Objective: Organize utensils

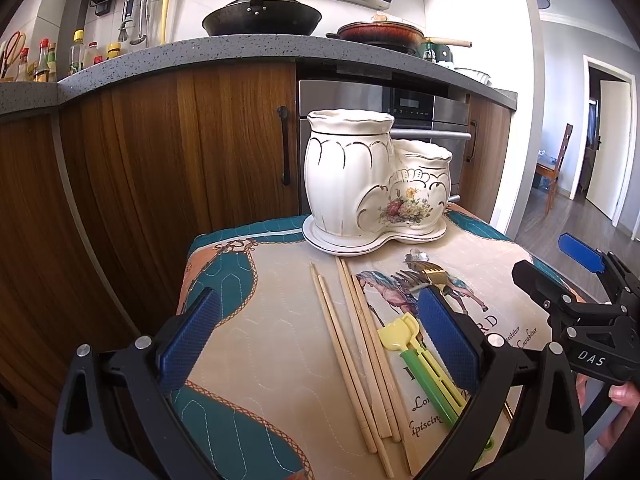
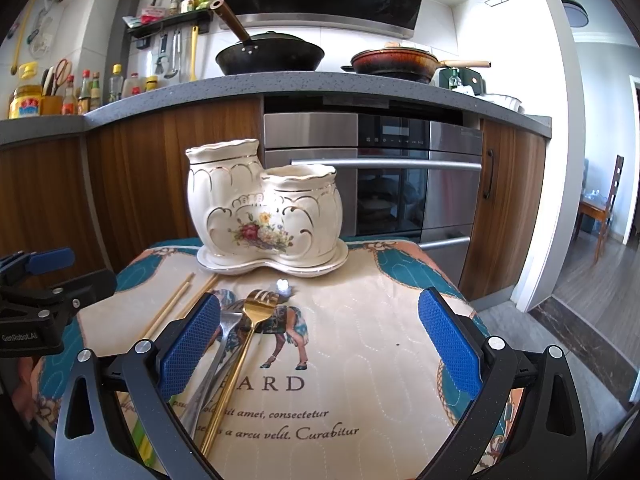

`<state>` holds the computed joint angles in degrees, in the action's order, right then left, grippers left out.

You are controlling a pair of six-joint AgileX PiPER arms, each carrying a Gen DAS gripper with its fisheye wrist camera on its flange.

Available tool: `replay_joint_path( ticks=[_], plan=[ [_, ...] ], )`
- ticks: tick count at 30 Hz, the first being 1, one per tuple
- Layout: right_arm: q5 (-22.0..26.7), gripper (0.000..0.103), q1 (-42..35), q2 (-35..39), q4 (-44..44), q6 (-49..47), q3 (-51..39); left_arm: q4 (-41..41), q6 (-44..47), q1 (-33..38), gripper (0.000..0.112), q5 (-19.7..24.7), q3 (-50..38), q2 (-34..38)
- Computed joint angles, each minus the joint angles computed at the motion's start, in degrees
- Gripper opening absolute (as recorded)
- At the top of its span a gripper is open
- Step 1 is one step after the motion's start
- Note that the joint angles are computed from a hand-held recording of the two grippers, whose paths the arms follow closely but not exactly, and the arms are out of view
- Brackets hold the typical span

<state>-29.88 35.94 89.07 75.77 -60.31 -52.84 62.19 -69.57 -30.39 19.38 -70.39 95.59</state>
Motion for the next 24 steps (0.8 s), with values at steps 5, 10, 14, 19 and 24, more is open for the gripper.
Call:
replay_joint_path(
  ticks=[5, 10, 14, 19, 24],
  plan=[
    [-0.01, 0.098, 0.0, 0.0, 0.04, -0.05, 0.0, -0.01, -0.23, 0.05, 0.098, -0.08, -0.04, 0.08],
    [-0.04, 0.098, 0.03, -0.01, -0.13, 0.16, 0.04, 0.04, -0.28, 0.17, 0.098, -0.2, 0.03, 0.05],
    [-0.02, 0.098, 0.04, 0.0, 0.17, -0.12, -0.05, -0.15, -0.01, 0.17, 0.098, -0.06, -0.06, 0.08],
    [-0.14, 0.098, 0.11, -0.02, 0.16, -0.19, -0.02, -0.29, 0.09, 0.11, 0.098, 0.1, -0.2, 0.2],
    [0.03, 0.098, 0.04, -0.05, 0.33, -0.26, -0.03, -2.08, 1.38, 0.51, 0.098, -0.32, -0.51, 0.31]
  ],
)
